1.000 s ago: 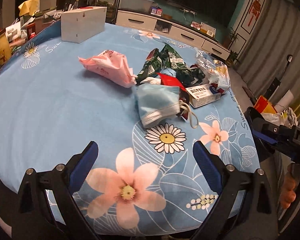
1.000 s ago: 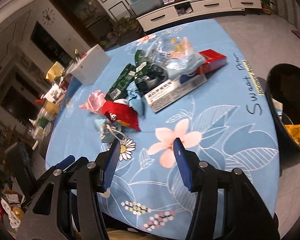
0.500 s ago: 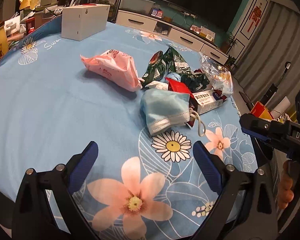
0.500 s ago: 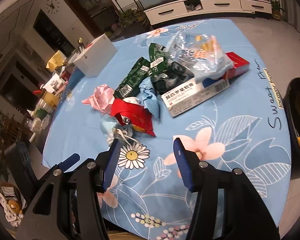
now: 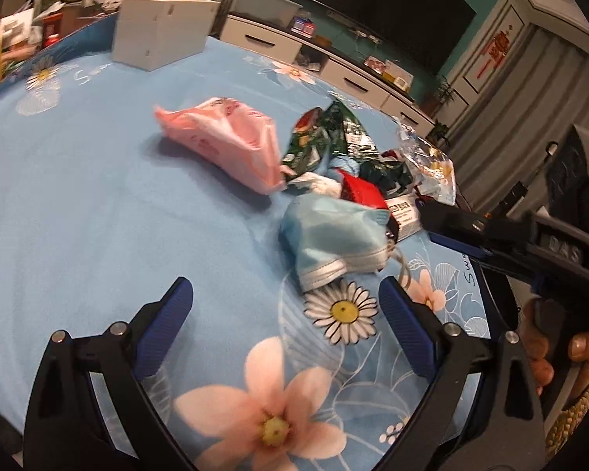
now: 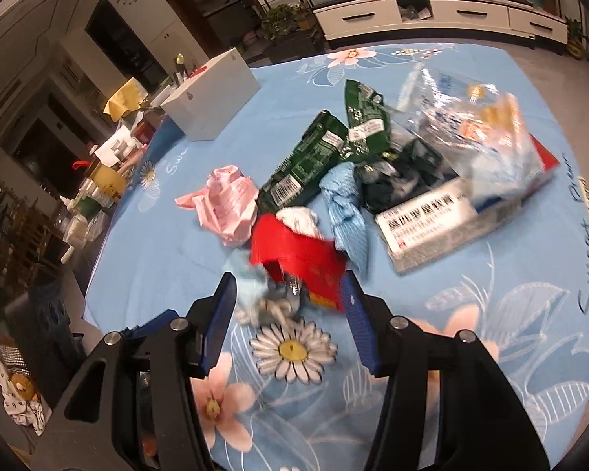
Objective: Collect trash
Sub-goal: 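Grasp the red bag with the right tool while the left tool grasps the blue mask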
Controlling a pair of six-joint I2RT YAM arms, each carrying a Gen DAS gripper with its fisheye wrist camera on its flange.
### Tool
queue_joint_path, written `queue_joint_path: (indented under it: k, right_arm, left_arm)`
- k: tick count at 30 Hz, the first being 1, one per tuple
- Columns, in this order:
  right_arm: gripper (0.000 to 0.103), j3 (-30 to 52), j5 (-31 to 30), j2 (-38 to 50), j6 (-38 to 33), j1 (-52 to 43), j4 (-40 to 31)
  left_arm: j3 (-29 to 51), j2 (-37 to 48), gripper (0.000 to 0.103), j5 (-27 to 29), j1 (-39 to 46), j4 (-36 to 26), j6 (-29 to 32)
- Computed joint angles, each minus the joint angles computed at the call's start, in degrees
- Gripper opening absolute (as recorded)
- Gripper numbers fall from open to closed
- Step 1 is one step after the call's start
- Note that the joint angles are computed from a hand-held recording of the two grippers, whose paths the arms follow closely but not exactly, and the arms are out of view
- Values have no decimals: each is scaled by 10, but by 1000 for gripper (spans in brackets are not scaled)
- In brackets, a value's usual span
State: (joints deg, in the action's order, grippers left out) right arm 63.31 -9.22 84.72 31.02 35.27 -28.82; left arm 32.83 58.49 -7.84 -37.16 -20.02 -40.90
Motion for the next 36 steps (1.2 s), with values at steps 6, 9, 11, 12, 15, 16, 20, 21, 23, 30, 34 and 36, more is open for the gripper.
queue_joint_path:
  k: [6, 9, 11, 12, 15, 16, 20, 21, 23, 30, 34, 36]
  right_arm:
    - [59, 55, -44, 80, -18, -17, 13]
    - [59, 84, -48, 115, -26, -12, -1]
    - [59, 95, -43, 129, -30, -8, -10]
    - [53, 100, -44, 135, -32, -7, -14]
    - [35, 103, -41, 144, -34, -5, -21]
    - [31, 97, -45, 139, -33, -7, -16]
    - [13, 65, -57, 105, -27, -13, 10]
    - [6, 60, -57, 99, -25, -15, 14]
    - [1, 43, -55, 81, -21, -16, 25]
    - [1, -13, -62, 23, 17, -23, 48]
    - [1, -34, -57, -28, 29, -16, 43]
    - [1, -43, -51, -55, 33, -16, 37]
  left_arm:
    - [42, 104, 95, 30, 11, 58, 27]
    - [60, 140, 95, 33, 13, 71, 35]
    - [72, 166, 94, 34, 15, 77, 39]
    - [73, 170, 87, 34, 15, 81, 40]
    - [75, 191, 64, 51, 19, 90, 39]
    - [72, 190, 60, 56, 21, 93, 37]
    - [64, 170, 37, 49, 9, 85, 32]
    - [59, 157, 32, 50, 5, 82, 30]
    - [48, 129, 29, 43, -6, 74, 26]
    - [13, 17, 21, 7, -45, 22, -6]
    - [8, -30, 21, -16, -56, -13, -14]
    - [4, -52, 21, -24, -55, -30, -21]
